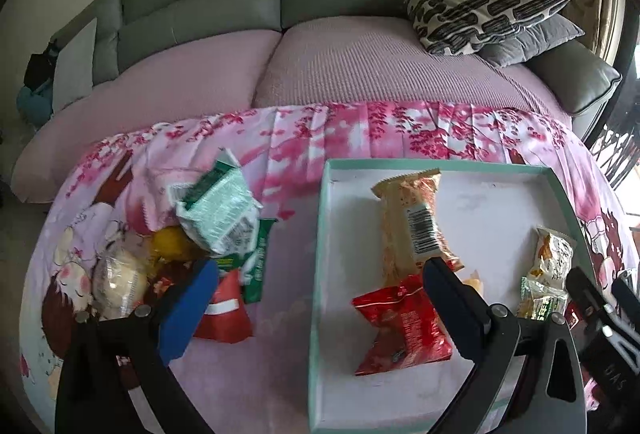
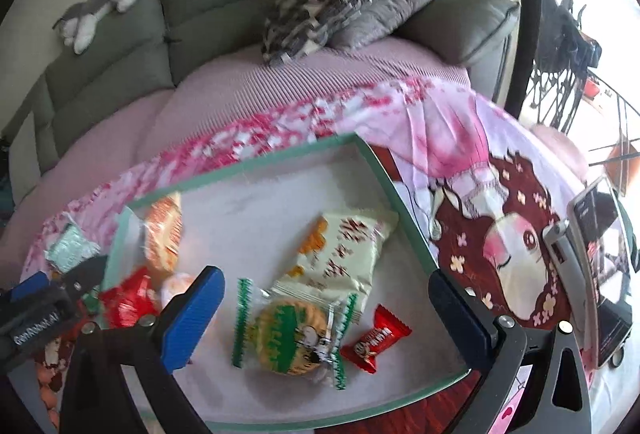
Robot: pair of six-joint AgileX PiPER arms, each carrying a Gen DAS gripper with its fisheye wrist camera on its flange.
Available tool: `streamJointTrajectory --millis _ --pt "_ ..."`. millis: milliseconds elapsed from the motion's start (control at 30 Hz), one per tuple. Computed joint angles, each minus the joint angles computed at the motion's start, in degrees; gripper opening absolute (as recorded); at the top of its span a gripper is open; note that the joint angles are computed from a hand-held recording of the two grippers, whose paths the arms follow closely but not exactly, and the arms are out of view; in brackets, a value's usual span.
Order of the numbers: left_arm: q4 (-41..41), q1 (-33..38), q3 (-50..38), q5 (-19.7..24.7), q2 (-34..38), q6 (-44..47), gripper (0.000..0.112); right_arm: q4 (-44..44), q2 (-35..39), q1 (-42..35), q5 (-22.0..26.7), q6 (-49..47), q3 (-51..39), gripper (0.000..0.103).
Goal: Organize snacks
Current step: 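Move both tools back toward the snack pile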
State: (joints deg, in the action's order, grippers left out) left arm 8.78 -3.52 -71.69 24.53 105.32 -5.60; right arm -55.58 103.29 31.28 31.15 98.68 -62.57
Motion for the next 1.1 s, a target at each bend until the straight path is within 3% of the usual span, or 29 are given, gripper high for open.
streamJointTrajectory --millis 267,500,567,1100 --pt "3.29 6.72 0.40 0.59 -1.51 -3.25 0.101 -5.66 -0.77 3.03 0.32 4.20 -1.88 0.103" --pt "5.27 14.82 0.77 0.69 -2.38 -5.66 0.101 0.36 3.67 5.56 -3.67 -2.28 -8.43 0.103" --pt "5.56 16.61 0.52 0.70 -2.18 -5.78 0.101 2.56 5.86 7.27 -2.71 -5.21 -12.01 0.103" --pt "-10.22 33.65 -6.91 4.82 3.61 8.03 0.101 15.20 21.41 16.77 2.75 -24.36 -37.81 0.103"
